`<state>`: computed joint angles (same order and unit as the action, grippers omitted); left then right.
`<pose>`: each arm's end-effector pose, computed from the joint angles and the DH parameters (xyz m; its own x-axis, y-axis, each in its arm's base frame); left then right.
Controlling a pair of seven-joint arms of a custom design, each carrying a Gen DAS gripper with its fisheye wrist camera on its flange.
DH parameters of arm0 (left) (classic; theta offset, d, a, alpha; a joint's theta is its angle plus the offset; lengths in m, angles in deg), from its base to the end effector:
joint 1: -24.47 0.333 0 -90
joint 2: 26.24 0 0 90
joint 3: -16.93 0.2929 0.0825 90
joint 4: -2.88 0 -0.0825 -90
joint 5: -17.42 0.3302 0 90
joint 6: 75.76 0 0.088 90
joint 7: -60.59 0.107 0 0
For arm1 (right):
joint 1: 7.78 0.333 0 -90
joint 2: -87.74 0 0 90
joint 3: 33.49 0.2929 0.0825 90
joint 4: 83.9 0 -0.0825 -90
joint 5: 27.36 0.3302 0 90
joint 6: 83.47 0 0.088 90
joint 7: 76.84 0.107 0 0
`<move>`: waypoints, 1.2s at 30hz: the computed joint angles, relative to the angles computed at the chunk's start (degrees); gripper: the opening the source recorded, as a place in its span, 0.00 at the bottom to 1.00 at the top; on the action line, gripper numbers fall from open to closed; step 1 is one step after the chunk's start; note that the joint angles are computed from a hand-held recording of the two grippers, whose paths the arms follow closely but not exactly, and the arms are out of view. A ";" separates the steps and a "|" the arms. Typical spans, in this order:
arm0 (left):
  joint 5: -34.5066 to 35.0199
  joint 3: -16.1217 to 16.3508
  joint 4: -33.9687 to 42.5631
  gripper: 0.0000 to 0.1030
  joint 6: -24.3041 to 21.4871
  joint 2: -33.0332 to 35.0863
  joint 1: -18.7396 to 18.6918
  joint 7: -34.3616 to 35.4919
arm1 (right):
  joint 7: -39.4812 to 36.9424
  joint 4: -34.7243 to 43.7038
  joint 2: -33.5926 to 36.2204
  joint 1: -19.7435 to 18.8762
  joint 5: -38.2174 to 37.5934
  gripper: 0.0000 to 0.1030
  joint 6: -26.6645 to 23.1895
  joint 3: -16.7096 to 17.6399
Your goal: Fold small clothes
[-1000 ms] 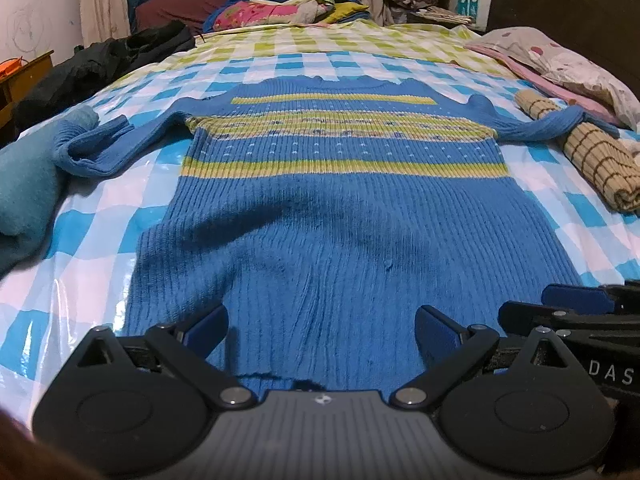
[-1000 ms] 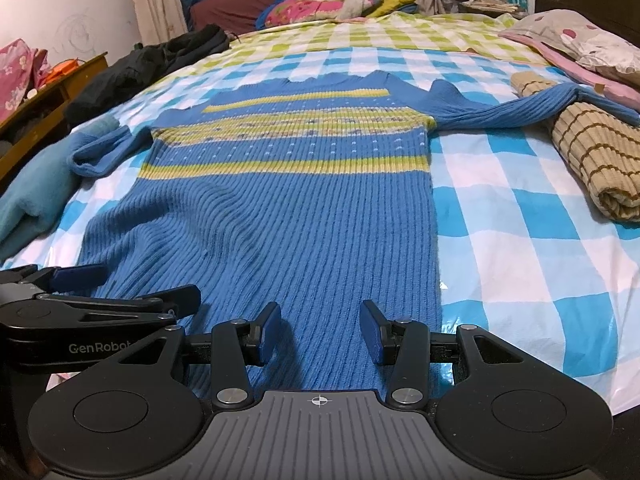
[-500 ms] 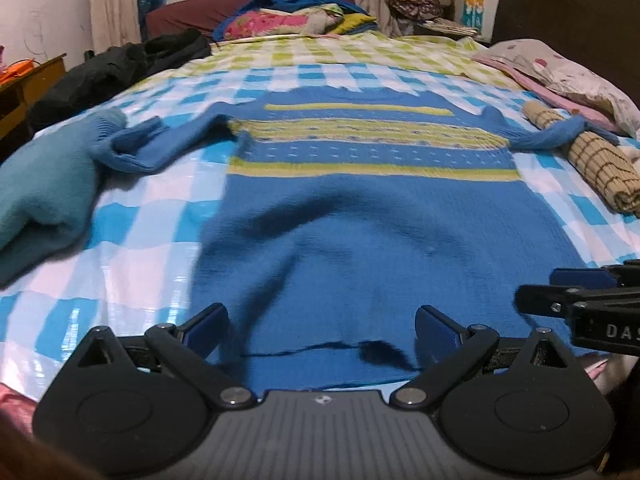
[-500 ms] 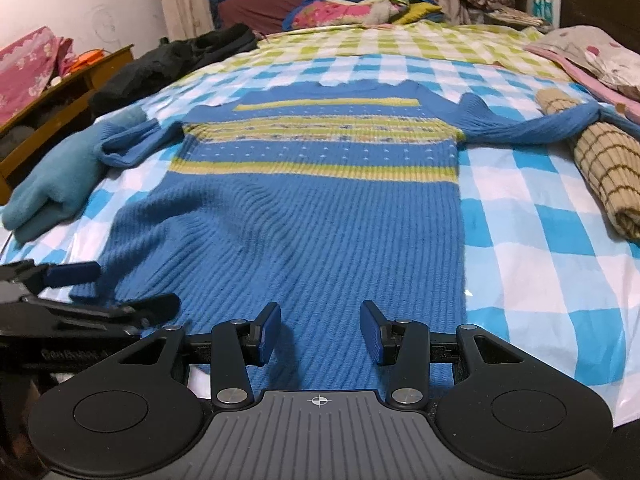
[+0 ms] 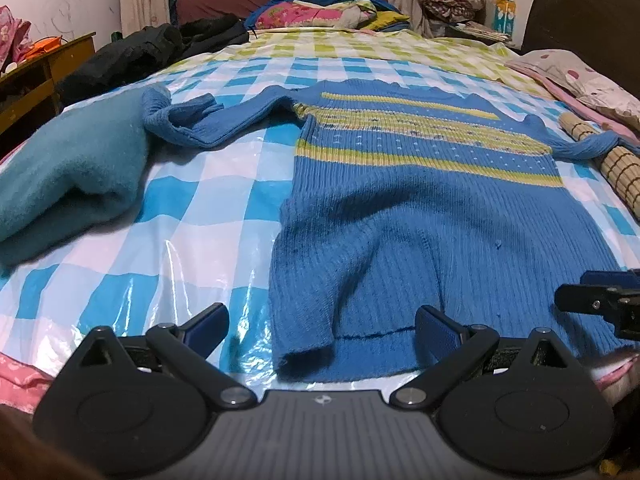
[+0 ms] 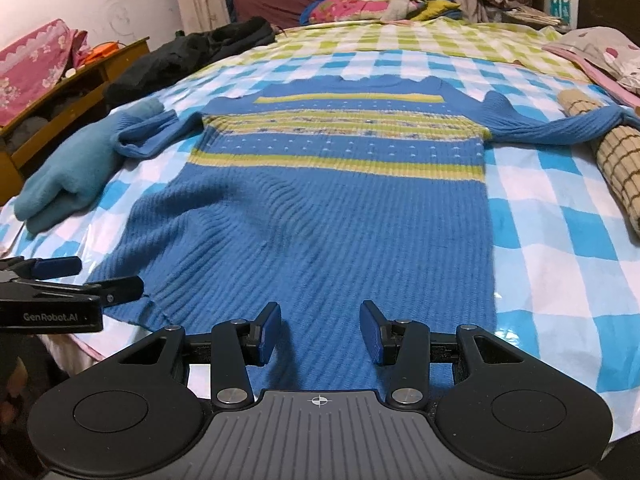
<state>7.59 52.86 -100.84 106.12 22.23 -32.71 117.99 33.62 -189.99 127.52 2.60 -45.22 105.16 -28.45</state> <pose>0.5800 -0.2856 0.2464 0.0328 -0.9991 0.0264 -0.7264 -0.0420 -0.6860 0.6092 0.1917 0.2598 0.2397 -0.9631 -0.1227 -0.7369 -0.0982 -0.6688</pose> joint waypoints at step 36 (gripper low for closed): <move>-15.28 -14.03 -10.06 0.21 7.33 -9.63 12.02 19.37 | -36.02 4.47 3.66 -16.49 8.18 0.00 -13.17 27.44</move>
